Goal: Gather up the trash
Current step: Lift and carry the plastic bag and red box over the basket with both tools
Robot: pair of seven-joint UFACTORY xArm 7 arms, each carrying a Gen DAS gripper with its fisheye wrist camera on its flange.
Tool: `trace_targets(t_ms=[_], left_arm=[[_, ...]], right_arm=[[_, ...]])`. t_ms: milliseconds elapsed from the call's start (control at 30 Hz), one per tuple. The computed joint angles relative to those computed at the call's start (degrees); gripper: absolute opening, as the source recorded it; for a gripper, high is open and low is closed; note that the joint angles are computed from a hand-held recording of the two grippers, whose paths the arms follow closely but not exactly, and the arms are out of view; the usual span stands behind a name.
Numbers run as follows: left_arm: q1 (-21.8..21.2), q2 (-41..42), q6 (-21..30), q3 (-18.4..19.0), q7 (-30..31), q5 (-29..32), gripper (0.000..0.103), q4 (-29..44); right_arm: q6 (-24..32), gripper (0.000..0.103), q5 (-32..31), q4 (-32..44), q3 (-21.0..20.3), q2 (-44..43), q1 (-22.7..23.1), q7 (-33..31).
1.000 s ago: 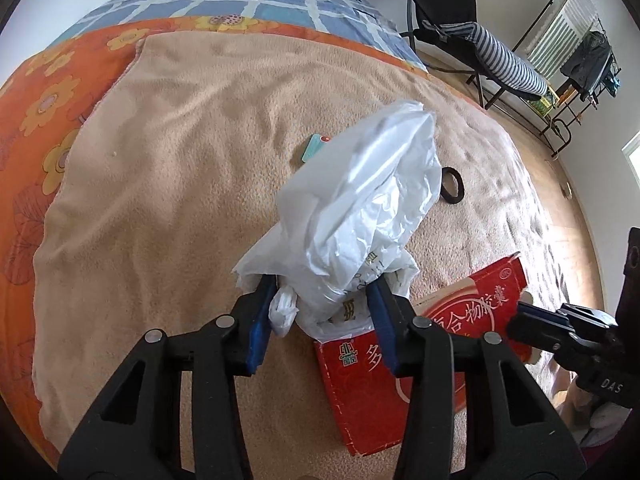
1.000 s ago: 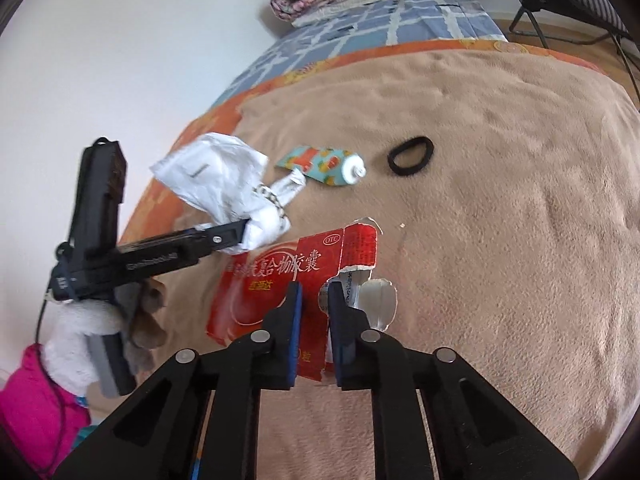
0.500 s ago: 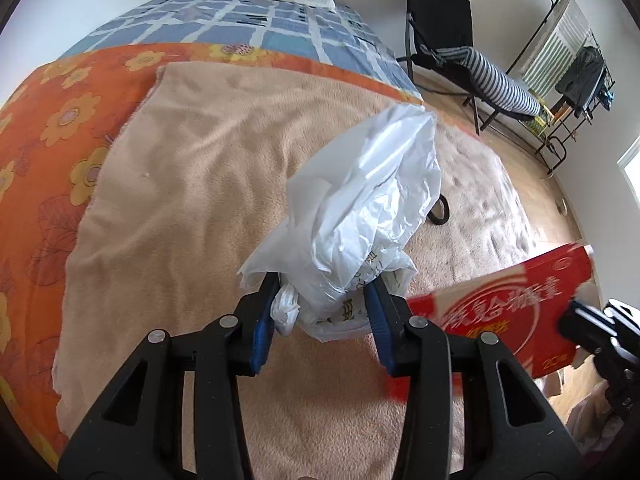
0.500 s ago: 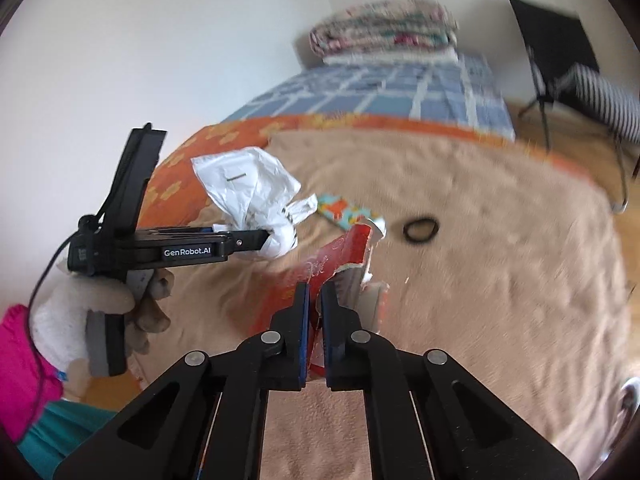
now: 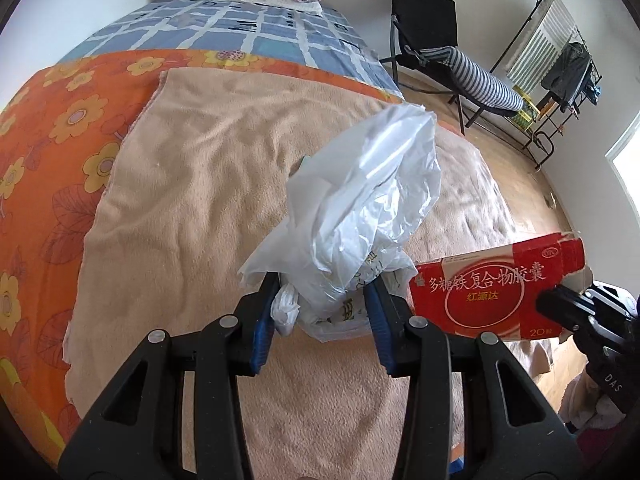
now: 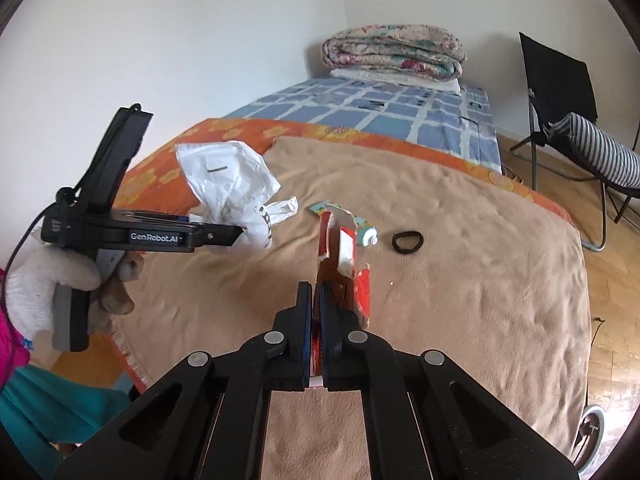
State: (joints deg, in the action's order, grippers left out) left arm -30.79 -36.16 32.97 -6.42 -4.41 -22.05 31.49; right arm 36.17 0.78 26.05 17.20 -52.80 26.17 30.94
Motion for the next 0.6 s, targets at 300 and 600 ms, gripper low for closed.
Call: trace_targets(t_ms=[300, 600], left_arm=[[-0.51, -3.13, 1.48, -0.96, -0.50, 1.53, 0.042, -0.81], [-4.03, -14.51, 8.82, -0.84, -0.55, -0.19, 0.042, -4.21]], right_arm=[[3.15, 0.002, 0.32, -1.30, 1.09, -2.40, 0.14, 1.92], [10.18, 0.002, 0.27, -1.28, 3.41, -11.54, 3.31, 4.49]])
